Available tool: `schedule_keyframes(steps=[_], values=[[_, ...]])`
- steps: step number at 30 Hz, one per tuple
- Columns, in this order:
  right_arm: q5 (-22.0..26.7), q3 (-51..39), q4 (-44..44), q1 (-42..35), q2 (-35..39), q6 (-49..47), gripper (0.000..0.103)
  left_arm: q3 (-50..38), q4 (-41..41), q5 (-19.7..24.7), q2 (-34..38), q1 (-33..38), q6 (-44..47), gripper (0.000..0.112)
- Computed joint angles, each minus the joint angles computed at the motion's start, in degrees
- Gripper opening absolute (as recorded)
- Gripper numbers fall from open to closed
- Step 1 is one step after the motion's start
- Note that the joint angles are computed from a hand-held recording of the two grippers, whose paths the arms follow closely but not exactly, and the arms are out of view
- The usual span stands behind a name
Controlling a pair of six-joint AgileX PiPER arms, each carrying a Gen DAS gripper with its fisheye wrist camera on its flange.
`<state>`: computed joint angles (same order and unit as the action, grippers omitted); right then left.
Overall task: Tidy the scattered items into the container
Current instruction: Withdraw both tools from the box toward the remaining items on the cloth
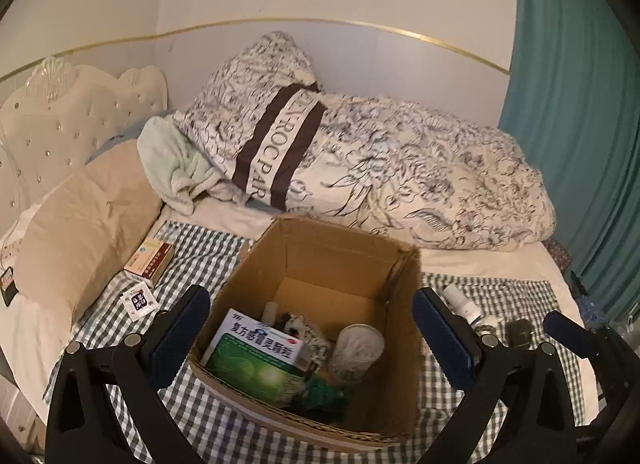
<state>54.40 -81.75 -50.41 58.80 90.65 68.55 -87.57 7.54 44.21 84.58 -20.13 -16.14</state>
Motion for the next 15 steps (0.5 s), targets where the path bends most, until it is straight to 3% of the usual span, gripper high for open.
schedule_keyframes(steps=[9,11,15], values=[[6.3,5.7,-3.6,4.0,-8.8,4.2,0.095,0.2,9.0,1.9,-3.2,-8.5,-9.1,0.103],[8.1,6.4,-4.1,4.9,-10.4,4.8,0.103,0.1,11.3,2.6,-3.8,-10.7,-11.2,0.103],[10.6,7.7,-4.8,6.2,-13.3,6.0,0.103,-0.5,15.9,4.6,-4.6,-14.8,-14.9,0.103]])
